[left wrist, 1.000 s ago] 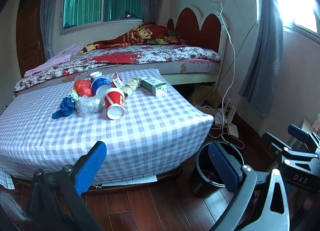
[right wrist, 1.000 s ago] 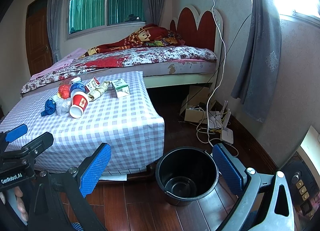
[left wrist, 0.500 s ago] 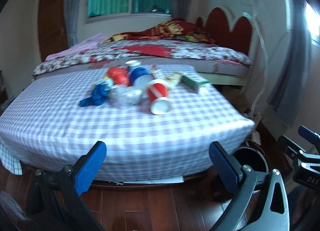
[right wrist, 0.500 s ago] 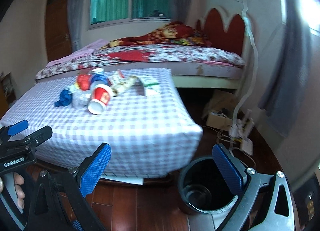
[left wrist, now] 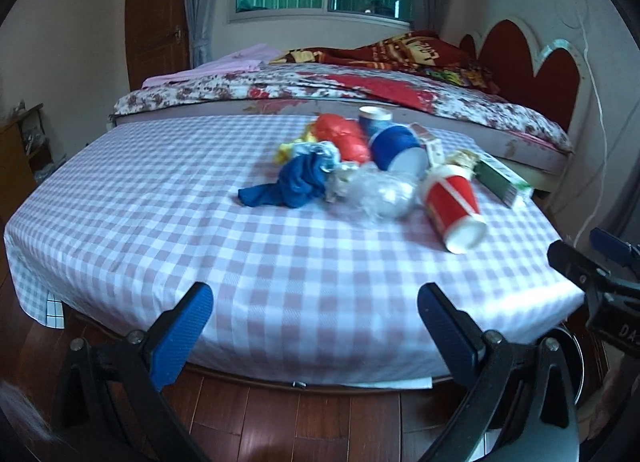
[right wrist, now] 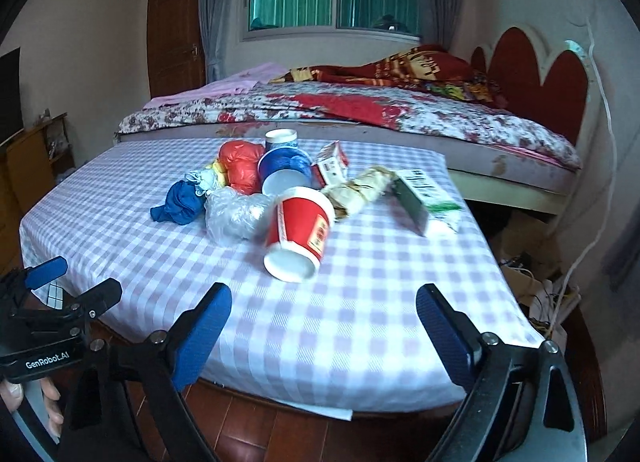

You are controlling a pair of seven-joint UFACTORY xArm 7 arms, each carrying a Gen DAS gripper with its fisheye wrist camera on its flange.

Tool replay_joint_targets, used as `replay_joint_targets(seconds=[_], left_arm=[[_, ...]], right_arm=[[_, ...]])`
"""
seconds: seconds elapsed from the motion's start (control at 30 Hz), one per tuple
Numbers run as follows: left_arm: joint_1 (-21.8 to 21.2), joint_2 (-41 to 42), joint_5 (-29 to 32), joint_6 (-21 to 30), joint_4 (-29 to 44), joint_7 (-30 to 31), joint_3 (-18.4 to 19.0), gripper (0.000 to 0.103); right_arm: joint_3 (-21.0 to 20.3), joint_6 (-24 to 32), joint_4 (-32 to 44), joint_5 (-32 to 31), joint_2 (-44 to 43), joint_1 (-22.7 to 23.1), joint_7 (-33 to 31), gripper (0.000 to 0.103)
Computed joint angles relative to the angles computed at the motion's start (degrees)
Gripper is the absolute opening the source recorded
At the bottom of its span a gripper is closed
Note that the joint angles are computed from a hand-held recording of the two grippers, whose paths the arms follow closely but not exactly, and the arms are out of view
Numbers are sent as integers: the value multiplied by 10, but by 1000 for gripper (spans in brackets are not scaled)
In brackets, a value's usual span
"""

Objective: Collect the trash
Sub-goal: 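Grasp the blue cloth with the left tool while the right tool grasps the red paper cup, then carry the blue cloth and red cup over the black bin with both tools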

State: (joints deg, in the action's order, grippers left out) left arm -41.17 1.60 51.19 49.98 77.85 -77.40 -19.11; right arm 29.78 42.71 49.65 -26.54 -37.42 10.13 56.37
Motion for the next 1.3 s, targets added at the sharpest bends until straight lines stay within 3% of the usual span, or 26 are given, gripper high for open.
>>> replay_joint_targets(seconds=[0.2, 0.37, 0.53, 0.73, 0.83, 0.9, 0.97, 1.07, 1.3], left_arm=[[17, 44, -5, -26, 32, 15, 30, 102], [22, 79, -14, -51, 65, 40, 57, 101], [19, 130, -39, -83, 119, 82, 83, 88], [9, 183, -90, -105, 180, 133, 116, 75], [8, 196, -121, -113, 190, 160, 125, 56], [8, 188, -132, -134, 175, 169, 130, 43], [4, 171, -129, -145, 154, 162, 135, 39], [-3, 134, -96, -154, 109, 131, 138, 36], [4, 83, -57, -132, 60, 85, 104, 35]], right_arm=[[-10, -36, 33, -25, 93, -21, 12, 85], [-28, -37, 67, -61, 164, -11, 26, 82], [-62, -32, 92, -77, 210, 15, 29, 61], [-91, -16, 110, -103, 234, 44, 37, 60], [-105, -21, 113, -108, 240, 55, 36, 60], [-117, -40, 102, -99, 232, 59, 34, 57], [-118, -47, 92, -96, 219, 59, 32, 56], [-114, -53, 76, -91, 199, 56, 32, 56], [-94, -62, 35, -77, 140, 40, 42, 56]])
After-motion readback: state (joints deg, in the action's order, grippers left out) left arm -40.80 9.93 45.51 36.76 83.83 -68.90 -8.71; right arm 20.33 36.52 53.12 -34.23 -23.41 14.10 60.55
